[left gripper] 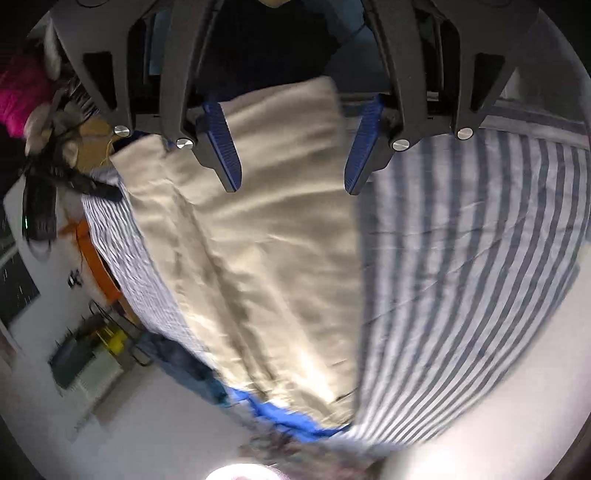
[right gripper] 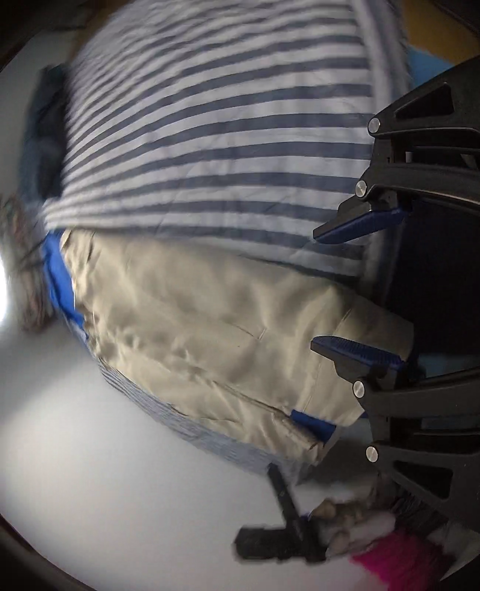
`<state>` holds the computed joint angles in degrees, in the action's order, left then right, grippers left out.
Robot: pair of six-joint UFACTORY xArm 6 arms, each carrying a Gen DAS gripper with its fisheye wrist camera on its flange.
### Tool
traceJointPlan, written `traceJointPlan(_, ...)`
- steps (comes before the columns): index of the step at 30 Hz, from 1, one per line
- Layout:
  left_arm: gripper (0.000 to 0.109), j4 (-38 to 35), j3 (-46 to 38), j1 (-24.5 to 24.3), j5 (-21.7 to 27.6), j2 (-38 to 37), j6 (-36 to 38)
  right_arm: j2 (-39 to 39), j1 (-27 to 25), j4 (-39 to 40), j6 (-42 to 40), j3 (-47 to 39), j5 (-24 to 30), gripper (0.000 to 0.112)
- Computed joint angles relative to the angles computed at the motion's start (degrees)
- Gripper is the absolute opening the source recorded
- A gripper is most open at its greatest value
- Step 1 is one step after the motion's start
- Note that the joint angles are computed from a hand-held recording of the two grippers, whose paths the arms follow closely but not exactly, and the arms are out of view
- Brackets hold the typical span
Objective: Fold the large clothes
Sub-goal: 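Grasp the hem with both grippers and lift it toward the collar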
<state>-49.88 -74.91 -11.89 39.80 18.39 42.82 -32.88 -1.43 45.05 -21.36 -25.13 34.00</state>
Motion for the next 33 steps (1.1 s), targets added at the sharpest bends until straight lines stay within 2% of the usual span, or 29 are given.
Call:
traceJointPlan(1, 0.060, 0.33, -2.23, 0.93, 2.64, 1.74, -1.74, 0.10, -1.31, 5.17, -3.11, 0.18, 1.78, 0.055)
traceJointPlan(3, 0.060, 0.48, -6.54, 2.56, 8.38, 5.34, -4.03, 0.59, -2.42, 10.53, -5.94, 0.53, 3.52, 0.055)
traceJointPlan(8, 0.060, -2.00, -8.32, 3.99, 15.08, 8.21, -4.48, 3.86, -2.16, 17.62, -9.72, -0.23, 6.97, 0.054)
traceJointPlan(10, 0.055, -3.35, -7.93, 4.25, 16.19, 8.47, -4.82, 5.50, -1.77, 20.16, -11.89, -1.30, 8.72, 0.055)
traceJointPlan(12, 0.051, -4.09, -8.87, 4.60, 19.06, 8.94, -4.79, 6.18, -0.61, 20.64, -12.32, -1.61, 7.73, 0.055)
traceJointPlan(15, 0.044, -3.55, -8.05, 3.87, 18.42, 8.54, -4.74, 7.62, -0.99, 22.27, -12.47, -2.33, 8.75, 0.055)
traceJointPlan(17, 0.030, -3.87, -8.32, 4.20, 19.87, 8.74, -5.30, 8.09, -1.87, 24.39, -12.99, -2.61, 10.32, 0.055)
traceJointPlan(18, 0.018, -4.55, -8.25, 4.51, 21.38, 8.65, -5.49, 7.90, -2.68, 25.63, -13.78, -2.43, 11.53, 0.054)
traceJointPlan(19, 0.015, -4.98, -7.68, 4.49, 21.31, 8.15, -5.26, 7.96, -3.65, 26.45, -14.43, -2.39, 12.87, 0.054)
traceJointPlan(24, 0.016, -4.07, -6.42, 2.66, 17.85, 6.50, -4.18, 9.97, -3.35, 25.75, -14.52, -3.18, 12.56, 0.057)
traceJointPlan(26, 0.016, -3.12, -7.50, 2.42, 18.44, 7.41, -4.86, 10.17, -3.71, 24.82, -14.12, -3.77, 13.43, 0.049)
traceJointPlan(28, 0.011, -2.37, -7.80, 1.77, 17.70, 7.29, -5.07, 10.22, -4.38, 24.72, -13.96, -4.23, 14.71, 0.033)
traceJointPlan(33, 0.009, -4.38, -6.94, 1.11, 16.54, 4.79, -4.07, 8.96, -6.99, 29.85, -15.16, -4.44, 18.43, 0.026)
